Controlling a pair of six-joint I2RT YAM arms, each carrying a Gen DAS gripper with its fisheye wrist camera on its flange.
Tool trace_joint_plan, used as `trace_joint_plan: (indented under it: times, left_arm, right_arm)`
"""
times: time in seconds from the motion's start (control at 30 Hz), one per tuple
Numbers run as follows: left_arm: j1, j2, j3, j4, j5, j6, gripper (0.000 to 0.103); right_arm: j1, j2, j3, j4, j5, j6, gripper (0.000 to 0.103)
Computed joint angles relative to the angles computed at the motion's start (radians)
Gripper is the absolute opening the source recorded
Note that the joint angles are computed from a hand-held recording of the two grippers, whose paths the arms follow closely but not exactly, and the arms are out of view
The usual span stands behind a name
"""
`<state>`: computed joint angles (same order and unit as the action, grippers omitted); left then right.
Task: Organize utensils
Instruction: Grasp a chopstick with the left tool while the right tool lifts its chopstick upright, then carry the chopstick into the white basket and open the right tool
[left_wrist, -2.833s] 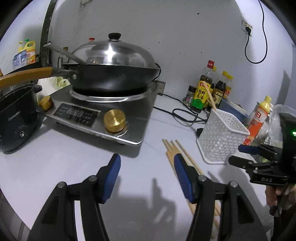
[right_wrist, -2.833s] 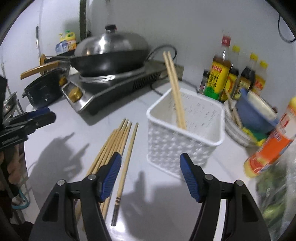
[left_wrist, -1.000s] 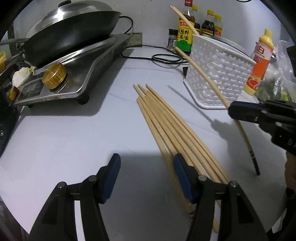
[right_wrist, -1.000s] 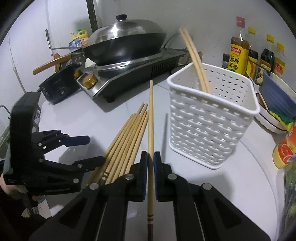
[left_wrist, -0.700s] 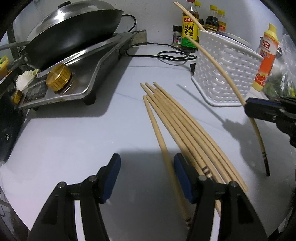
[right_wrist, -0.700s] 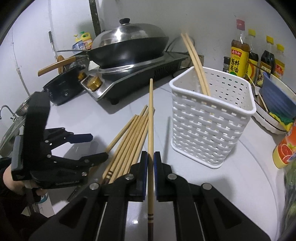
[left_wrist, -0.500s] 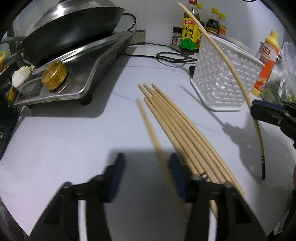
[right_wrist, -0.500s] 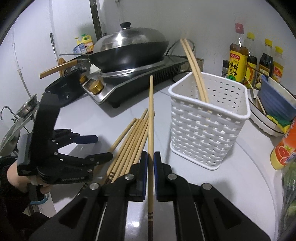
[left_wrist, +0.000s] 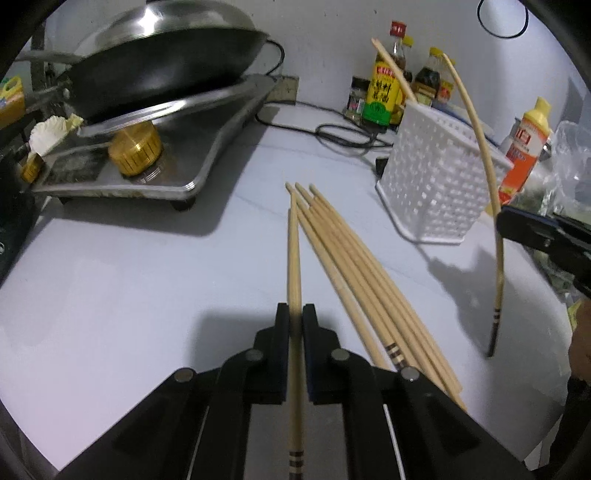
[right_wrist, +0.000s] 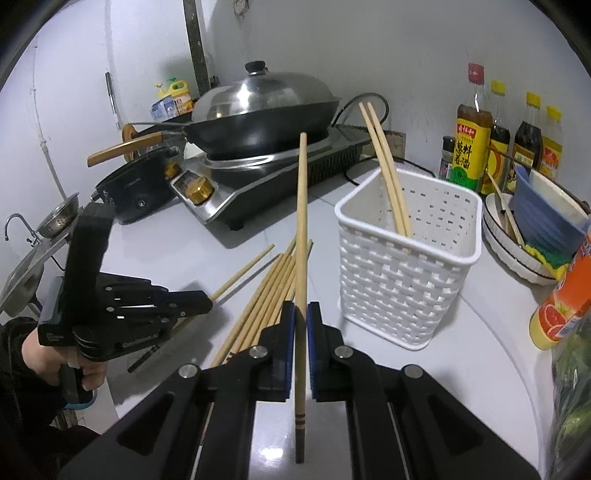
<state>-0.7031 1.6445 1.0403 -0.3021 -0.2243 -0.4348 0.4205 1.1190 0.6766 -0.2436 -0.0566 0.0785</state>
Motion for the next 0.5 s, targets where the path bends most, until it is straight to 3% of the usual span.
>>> trace_joint_plan:
  times: [0.5]
  left_arm:
    - [-0.004, -0.142, -0.003, 0.004, -0.033, 0.019, 0.006]
  right_arm:
    - [-0.036, -0.061, 0.087, -0.066, -0.015, -0.025, 0.006]
